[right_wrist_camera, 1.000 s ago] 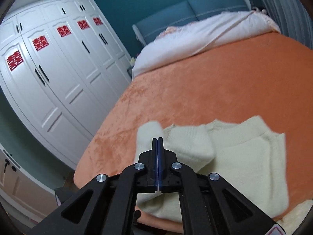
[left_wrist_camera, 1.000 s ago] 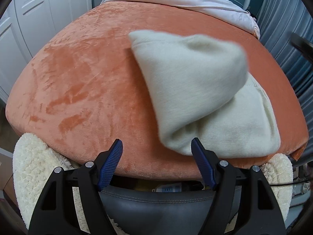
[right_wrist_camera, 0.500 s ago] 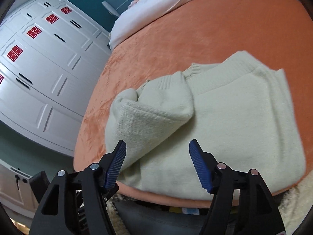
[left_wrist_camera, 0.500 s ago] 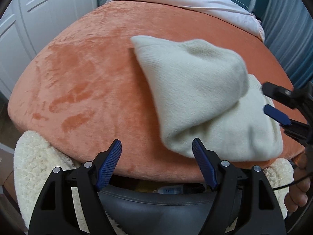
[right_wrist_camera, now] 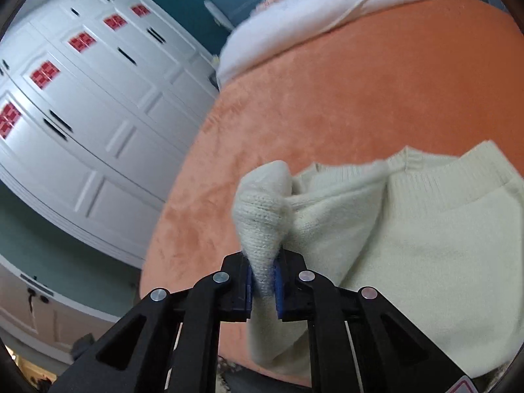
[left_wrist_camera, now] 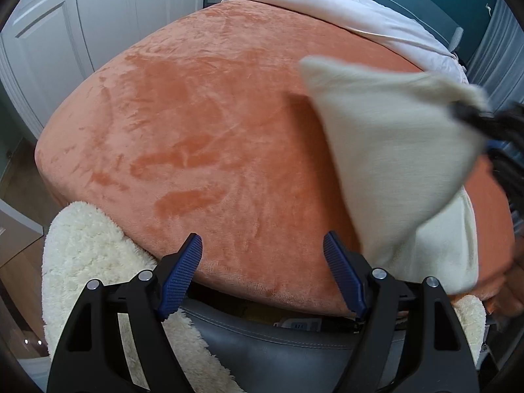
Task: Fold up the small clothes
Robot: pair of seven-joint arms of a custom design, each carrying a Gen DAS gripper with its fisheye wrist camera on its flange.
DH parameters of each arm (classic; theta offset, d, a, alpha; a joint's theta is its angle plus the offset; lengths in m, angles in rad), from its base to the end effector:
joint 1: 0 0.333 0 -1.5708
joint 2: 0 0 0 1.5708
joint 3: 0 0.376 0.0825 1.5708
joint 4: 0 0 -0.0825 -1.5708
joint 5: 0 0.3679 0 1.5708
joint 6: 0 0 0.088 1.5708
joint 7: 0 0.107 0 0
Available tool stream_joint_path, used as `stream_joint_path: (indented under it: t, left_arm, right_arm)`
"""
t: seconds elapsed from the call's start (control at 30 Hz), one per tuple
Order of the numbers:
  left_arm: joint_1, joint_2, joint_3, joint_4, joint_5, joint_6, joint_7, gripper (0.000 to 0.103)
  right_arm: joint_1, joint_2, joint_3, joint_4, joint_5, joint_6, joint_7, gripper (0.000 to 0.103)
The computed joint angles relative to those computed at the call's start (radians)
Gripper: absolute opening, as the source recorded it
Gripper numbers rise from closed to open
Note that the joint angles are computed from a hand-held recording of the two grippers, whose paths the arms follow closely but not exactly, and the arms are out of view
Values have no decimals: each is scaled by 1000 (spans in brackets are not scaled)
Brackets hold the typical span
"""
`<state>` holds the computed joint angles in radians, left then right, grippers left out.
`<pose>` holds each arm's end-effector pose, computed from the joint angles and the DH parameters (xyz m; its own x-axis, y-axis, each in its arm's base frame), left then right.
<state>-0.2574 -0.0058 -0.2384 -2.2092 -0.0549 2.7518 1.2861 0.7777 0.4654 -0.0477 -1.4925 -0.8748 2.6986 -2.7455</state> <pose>0.4906 -0.2631 0.5129 -0.2112 -0.9593 0.1872 -0.8680 0.0960 -0.4871 0.5337 0.5232 0.5385 -0.2321 -0.7564 -0.6115 -0.5905 0.6091 -0.5294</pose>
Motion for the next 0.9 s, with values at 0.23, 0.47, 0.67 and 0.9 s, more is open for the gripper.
stream_joint_path:
  t: [0.23,0.47,0.67,0.9]
  left_arm:
    - [-47,16,-34,28,-233,10,244,74]
    - [-132,57,-81,91,-227,-45,329,75]
    - [-161,66,-72,109,-155,-24,238,75]
    - [-169,53,-65,116,-71,-6,171,76]
  right_arm:
    - [241,-382,-21,-489,-225,-398,452,10]
    - [136,-456,43,-771,-248,-162,884,18]
    - [40,-473,88,-786,-198,-104,718,55]
    - [-48,-488,168,-697,-266,-197,563,14]
